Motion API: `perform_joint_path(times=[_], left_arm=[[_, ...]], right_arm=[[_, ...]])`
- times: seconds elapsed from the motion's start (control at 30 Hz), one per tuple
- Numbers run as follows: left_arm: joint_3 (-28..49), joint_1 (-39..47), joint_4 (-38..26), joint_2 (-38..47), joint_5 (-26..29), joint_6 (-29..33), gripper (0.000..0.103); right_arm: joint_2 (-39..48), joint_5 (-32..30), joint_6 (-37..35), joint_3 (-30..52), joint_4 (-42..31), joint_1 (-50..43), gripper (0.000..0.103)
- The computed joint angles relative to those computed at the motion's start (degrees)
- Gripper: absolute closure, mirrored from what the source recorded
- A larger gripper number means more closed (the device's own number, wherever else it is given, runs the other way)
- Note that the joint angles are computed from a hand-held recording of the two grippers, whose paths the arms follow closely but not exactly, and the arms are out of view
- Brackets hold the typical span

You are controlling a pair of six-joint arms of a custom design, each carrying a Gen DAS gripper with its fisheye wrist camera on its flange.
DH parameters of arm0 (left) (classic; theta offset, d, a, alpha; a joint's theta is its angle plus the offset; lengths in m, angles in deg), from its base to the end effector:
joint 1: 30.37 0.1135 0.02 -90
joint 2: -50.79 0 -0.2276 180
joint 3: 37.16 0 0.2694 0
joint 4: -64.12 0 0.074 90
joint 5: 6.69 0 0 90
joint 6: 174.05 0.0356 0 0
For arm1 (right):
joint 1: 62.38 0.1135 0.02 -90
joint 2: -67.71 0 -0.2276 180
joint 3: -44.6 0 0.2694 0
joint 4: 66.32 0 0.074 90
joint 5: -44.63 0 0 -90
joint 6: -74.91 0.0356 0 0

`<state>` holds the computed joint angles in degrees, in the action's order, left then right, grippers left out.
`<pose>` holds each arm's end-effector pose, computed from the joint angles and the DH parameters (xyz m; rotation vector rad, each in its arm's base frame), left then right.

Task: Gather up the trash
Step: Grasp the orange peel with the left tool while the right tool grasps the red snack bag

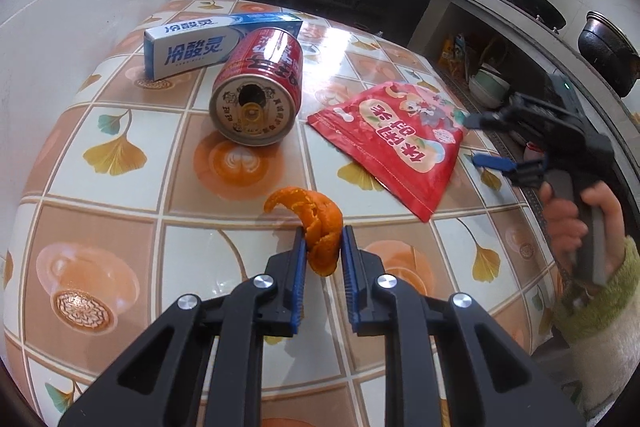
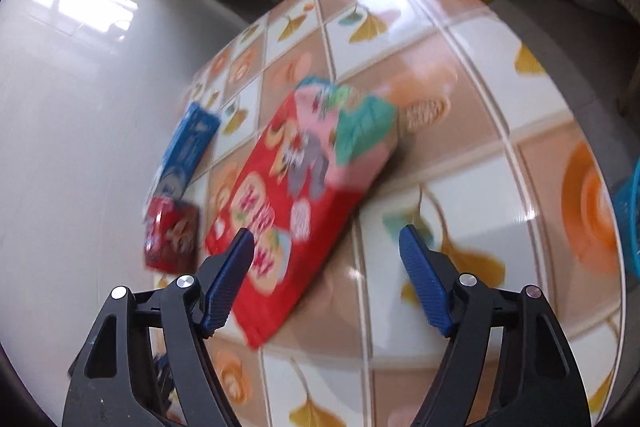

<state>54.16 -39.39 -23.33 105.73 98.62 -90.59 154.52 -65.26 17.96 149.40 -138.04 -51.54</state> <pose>0.1706 -0.0366 0.3753 0.1706 2.4648 -0.4467 0.3190 0.0734 0.3373 0.3522 2.5649 0.7367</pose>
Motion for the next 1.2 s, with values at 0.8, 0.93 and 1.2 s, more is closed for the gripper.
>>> perform_joint_path(times=[0.8,0.93,1.2], left_arm=[[-0.76,1.98,0.29,-0.44,2.26,0.65,0.087],[-0.63,1.68,0.04,-0.59,1.75,0.79,0.087],[0.24,0.32,-0.16,-0.56,0.64,0.08,0.087]], right_arm=[[6.79,17.45,-12.39,8.57,-5.41,9.24,0.099],[0.47,15.95,-14.64,3.35,-6.67,8.91,0.1],[-12.91,9.45,-15.32,-4.94,-10.03,4.62,0.1]])
